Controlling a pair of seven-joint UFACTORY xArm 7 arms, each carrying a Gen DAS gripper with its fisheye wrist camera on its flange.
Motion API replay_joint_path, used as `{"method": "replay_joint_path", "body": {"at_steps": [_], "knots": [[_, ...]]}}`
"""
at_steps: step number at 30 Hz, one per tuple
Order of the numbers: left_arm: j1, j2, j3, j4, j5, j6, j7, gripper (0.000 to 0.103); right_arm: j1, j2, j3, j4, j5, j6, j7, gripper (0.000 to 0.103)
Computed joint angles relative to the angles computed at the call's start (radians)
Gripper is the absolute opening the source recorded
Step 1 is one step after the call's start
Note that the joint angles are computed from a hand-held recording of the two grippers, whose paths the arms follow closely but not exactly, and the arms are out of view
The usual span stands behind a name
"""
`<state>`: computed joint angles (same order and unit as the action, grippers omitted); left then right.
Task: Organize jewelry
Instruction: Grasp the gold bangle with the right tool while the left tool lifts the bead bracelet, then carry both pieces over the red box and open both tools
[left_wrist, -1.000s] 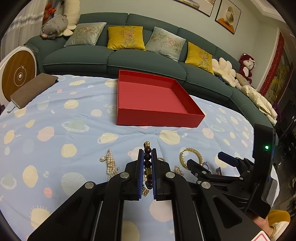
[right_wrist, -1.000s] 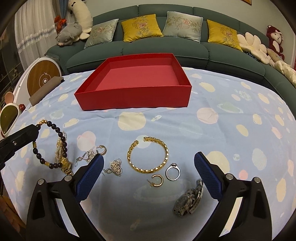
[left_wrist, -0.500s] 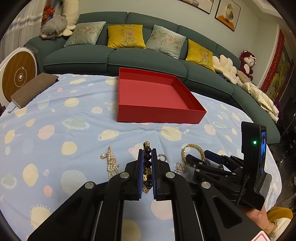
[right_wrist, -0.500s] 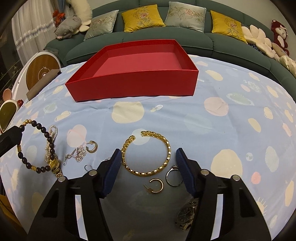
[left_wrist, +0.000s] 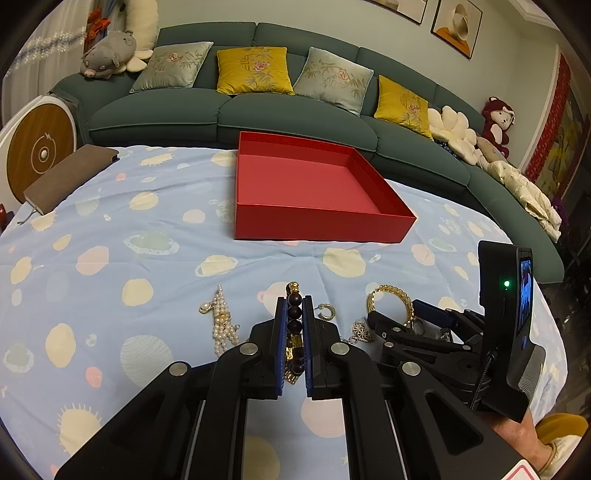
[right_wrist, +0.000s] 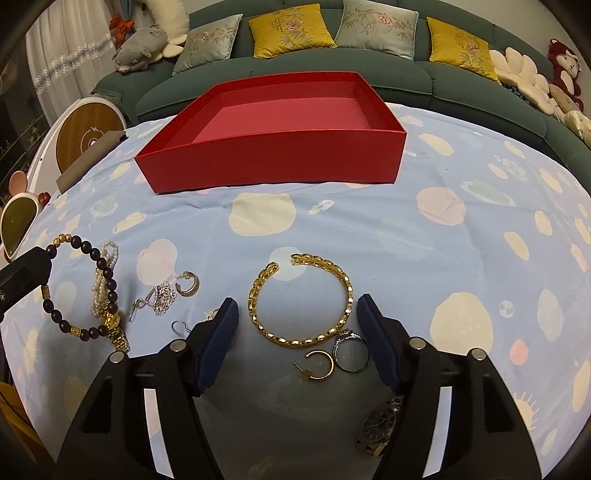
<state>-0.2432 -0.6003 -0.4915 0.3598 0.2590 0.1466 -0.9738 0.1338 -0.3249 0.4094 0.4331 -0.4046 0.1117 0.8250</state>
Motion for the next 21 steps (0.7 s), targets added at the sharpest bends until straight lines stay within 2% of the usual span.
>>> {"method": "replay_joint_path", "body": {"at_steps": [1,8,11,14,17,21], "knots": [[0.000,0.000,0.002,0.000,0.000,0.000,0.001,0.005,-0.003,-0.001,0.004,0.001,-0.005,0.001,0.001,0.056],[-0.006,-0.008,0.016,0.005,-0.005,-0.003,0.008,0.005,0.002,-0.041,0.000,-0.021,0.014,-0.026,0.000,0.056],[0.000,-0.011,0.024,0.025,-0.005,0.004,0.020,0.005,0.067,-0.085,-0.060,-0.037,0.074,-0.041,-0.044,0.056],[-0.028,0.028,0.079,0.078,-0.013,0.007,0.084,0.005,0.153,-0.134,-0.138,-0.040,0.150,-0.035,-0.121,0.056],[0.027,0.072,0.068,0.157,0.013,-0.008,0.124,0.005,0.222,-0.149,-0.217,-0.003,0.212,-0.012,-0.222,0.056],[0.233,0.203,-0.054,0.313,0.132,-0.040,0.120,0.005,0.204,-0.065,-0.261,0.107,0.255,-0.027,-0.327,0.056]]}}
